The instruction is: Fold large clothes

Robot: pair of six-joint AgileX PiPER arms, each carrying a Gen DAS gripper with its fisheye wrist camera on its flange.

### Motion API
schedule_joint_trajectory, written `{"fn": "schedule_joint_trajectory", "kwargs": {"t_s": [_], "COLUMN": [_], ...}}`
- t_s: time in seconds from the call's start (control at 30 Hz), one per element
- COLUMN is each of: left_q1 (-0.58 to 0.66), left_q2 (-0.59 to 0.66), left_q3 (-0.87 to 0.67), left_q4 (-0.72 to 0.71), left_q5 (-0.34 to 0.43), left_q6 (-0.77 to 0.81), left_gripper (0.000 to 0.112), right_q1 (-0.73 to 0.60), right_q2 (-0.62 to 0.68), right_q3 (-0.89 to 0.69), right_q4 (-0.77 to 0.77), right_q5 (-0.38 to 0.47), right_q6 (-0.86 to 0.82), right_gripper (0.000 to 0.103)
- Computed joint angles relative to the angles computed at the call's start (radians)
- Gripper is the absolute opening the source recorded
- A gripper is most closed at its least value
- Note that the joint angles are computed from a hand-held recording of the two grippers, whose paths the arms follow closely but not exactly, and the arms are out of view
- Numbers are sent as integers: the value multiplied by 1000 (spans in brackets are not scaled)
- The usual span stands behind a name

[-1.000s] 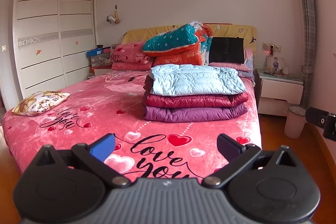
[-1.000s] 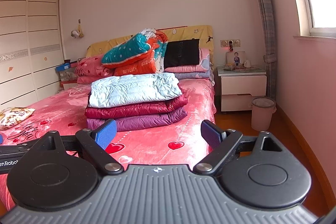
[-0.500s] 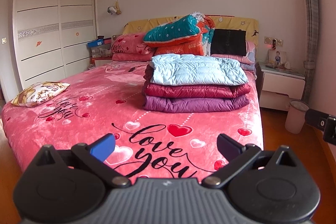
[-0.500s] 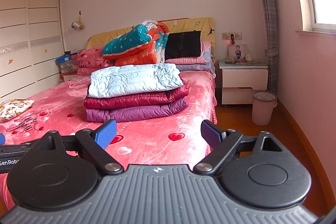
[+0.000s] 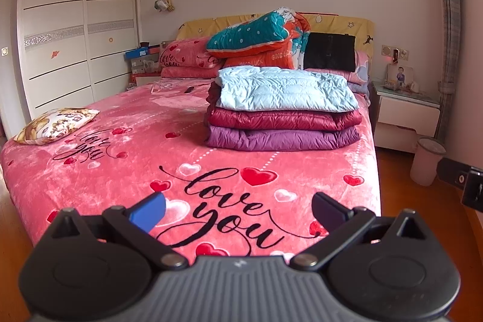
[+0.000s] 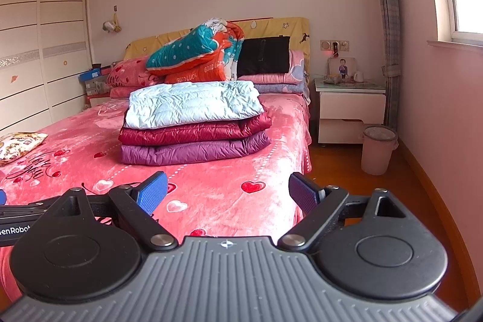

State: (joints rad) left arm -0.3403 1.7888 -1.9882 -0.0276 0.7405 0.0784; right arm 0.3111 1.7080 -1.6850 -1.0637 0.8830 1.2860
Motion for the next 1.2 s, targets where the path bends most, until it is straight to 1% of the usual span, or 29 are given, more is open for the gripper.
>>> {"fn": "schedule_joint_trajectory", "kwargs": {"t_s": [0.43, 1.2], "left_q1": [-8, -4], "left_q2": [1, 44], "left_q3": [12, -16], "left_q4": [13, 17], "left_q5": [-3, 24], "left_q6": [-16, -16], "left_gripper": [102, 102], "right_q1": [-17, -57], "right_q2": [5, 28], "right_q3": [-3, -11], "right_q4": [25, 78], "right_q5": [-16, -53], "right_q6": [-25, -68], "right_gripper": [103, 103]}}
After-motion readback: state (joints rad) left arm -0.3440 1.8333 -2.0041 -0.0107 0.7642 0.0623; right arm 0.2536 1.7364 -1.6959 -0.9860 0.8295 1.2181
